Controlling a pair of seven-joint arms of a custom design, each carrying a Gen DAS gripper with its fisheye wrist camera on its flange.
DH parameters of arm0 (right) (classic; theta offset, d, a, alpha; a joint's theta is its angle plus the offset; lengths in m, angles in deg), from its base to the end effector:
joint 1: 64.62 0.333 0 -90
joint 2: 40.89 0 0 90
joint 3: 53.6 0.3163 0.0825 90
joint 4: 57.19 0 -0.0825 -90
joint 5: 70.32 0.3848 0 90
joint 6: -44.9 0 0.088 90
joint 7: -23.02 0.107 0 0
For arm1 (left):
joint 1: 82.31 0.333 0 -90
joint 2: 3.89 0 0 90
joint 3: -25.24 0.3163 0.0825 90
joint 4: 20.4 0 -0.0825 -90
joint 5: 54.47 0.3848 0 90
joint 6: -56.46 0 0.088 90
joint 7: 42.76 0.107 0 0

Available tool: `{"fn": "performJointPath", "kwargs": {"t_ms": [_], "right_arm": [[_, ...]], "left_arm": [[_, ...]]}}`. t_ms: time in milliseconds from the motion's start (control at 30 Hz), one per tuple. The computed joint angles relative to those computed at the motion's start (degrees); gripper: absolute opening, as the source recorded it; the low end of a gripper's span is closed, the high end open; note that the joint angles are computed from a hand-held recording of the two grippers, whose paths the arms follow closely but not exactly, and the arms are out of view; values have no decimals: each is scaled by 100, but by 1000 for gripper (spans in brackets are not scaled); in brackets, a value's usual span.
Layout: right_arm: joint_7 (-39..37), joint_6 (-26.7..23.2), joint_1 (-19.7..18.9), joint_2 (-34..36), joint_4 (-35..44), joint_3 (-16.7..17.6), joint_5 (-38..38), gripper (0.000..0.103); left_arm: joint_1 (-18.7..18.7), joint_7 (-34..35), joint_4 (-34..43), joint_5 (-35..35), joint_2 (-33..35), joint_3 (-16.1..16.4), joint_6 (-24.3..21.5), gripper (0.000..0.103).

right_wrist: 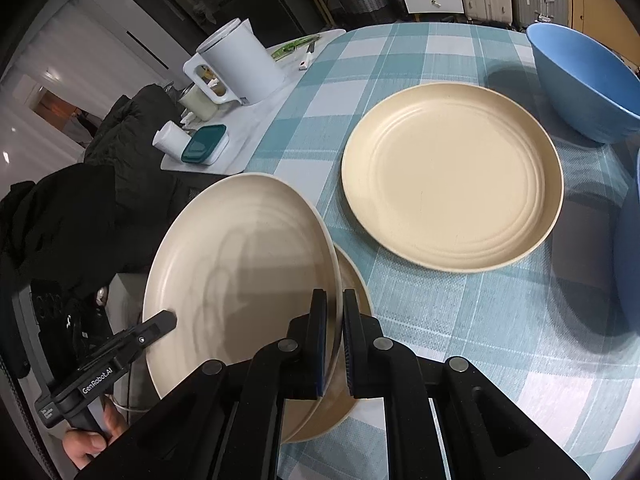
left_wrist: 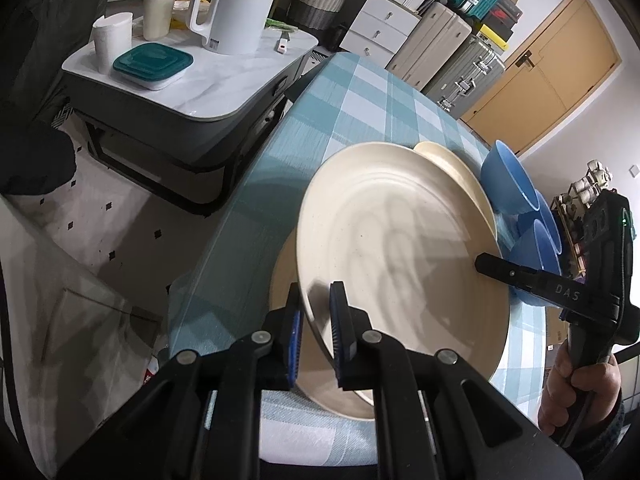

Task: Organize plates and bowls
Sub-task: 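Lower the held cream plate onto the front cream plate with both grippers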

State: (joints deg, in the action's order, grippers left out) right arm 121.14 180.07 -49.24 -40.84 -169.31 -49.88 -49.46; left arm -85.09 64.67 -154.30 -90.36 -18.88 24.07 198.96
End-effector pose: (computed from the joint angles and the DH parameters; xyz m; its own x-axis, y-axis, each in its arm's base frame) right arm 0.5592 0.1985 0.5171 0.0448 -0.9257 -0.3756 -0.9518 0.0747 -0.2976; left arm 0.4966 -0.0320 0.4824 -0.0447 -0.9135 0.4044 -0.9013 -0.1378 -0.4107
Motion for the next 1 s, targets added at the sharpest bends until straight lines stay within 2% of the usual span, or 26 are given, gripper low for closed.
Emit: {"fn": "performJointPath", "kwargs": {"t_ms": [133,267,567,767,1000], "right_arm": [[93,-66,30,28,-19,25,-181,7],[136,-57,60,48,-54,46,-279,8],[89,-21,89,20,-245,59,-215,8],[108,58,109,-56,-382,59,-275,8],[86,170,126,-105,-531,62,-390,9]], "left_arm": [[-7,3,-108,20,-19,-6,2,10],[-25,-21,-239,241,-91,-79,292,11],[-48,-37,-349,384,-96,-52,274,11],[-84,-317,-611,876,-269,-211,744,13],[-175,-405,-611,1042,-211,-153,755,13]]}}
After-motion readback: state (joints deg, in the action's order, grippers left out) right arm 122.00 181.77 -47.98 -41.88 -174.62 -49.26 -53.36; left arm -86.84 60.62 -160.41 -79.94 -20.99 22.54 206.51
